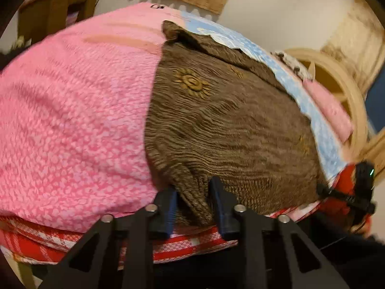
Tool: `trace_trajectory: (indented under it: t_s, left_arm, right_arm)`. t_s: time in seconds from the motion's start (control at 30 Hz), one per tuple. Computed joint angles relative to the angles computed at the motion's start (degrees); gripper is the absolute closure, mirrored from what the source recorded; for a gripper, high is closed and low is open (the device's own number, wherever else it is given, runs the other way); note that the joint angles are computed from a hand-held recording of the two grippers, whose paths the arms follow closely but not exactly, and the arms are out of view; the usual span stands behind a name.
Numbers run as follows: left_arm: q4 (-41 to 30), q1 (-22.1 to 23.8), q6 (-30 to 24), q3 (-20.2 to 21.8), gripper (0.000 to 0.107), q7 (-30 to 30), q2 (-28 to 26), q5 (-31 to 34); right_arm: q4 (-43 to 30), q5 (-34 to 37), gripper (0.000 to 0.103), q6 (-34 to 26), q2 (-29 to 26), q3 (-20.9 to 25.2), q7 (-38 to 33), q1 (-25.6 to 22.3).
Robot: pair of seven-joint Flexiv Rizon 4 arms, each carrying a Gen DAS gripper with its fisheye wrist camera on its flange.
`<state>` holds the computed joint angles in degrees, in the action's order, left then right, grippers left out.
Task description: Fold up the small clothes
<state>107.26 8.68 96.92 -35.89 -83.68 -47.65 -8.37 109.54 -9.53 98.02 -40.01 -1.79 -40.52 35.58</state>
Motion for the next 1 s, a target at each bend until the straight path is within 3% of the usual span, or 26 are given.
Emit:
trace_trajectory:
  t_s: [0.07,0.17,0.23,0.27,0.33,0.47,0.53,0.6,0.67,0.77,0.83,0.9,0.97,1.0]
  left_arm:
    - [0.5,2.7,0.2,-3.0,0.089,-0.7,-1.0,-0.4]
    - [1.2,4.5,1.1,-5.0,0.092,-1.2,-1.0,-0.6]
    - [2.1,9.1,2.9,-10.6,0.092,-1.7,-3.4,1.9]
    - [2.4,10.9,3.9,-12.9,0.092,-2.2,-4.4,3.1]
    - [2.2,11.3,4.3,-13.3,0.092,-3.2,-4.2,4.9]
    - [0.9,5.7,2.8,-6.1,0.092,-4.6,-0.1,4.7]
    - [-0.3,2.6,0.7,-2.2,0.092,-5.5,0.8,2.8]
    - [-1.1,1.6,-2.3,-0.8,0.091,-5.4,0.1,0.8]
    - [-0.7,3.0,-2.8,-2.6,0.091,-4.9,-1.3,-1.0]
    - [1.4,10.0,-0.6,-10.8,0.09,-4.6,-5.0,-0.7]
    - [1.7,10.7,-1.5,-10.8,0.083,-5.0,-4.2,-0.5]
    - [2.0,8.6,0.0,-7.6,0.071,-5.6,-1.6,-0.1]
    - [1.4,4.4,1.3,-2.5,0.039,-6.0,1.1,0.3]
    - [1.0,2.8,1.9,-0.6,0.034,-6.0,1.4,0.5]
  right_arm:
    - [0.0,0.4,0.092,1.9,-0.1,2.8,-0.3,-2.5]
    - [0.3,1.0,0.092,9.3,-1.0,10.9,-0.9,-9.8]
    - [0.9,1.0,0.092,13.5,-1.0,13.5,-0.6,-12.4]
    - [1.3,1.2,0.092,14.9,-0.8,13.8,-0.4,-12.8]
    - [2.2,1.9,0.093,17.2,-0.1,13.5,0.2,-12.7]
    - [3.9,7.4,0.094,17.5,2.5,6.8,-0.7,-6.6]
    - [4.3,8.6,0.094,17.5,2.7,6.6,-0.4,-6.6]
    - [4.3,8.5,0.094,16.2,2.5,6.9,-0.2,-6.9]
    - [4.1,7.7,0.094,13.9,2.3,6.8,-0.3,-6.8]
    - [2.9,5.9,0.093,9.2,2.2,6.6,-0.6,-6.7]
    - [2.7,4.4,0.091,7.8,2.1,7.9,-0.9,-7.9]
    - [3.2,4.7,0.091,7.7,2.4,6.5,-1.0,-6.8]
    - [3.3,5.1,0.091,7.6,2.3,5.6,-0.7,-6.1]
    - [3.2,5.3,0.091,7.5,2.1,5.6,-0.5,-6.2]
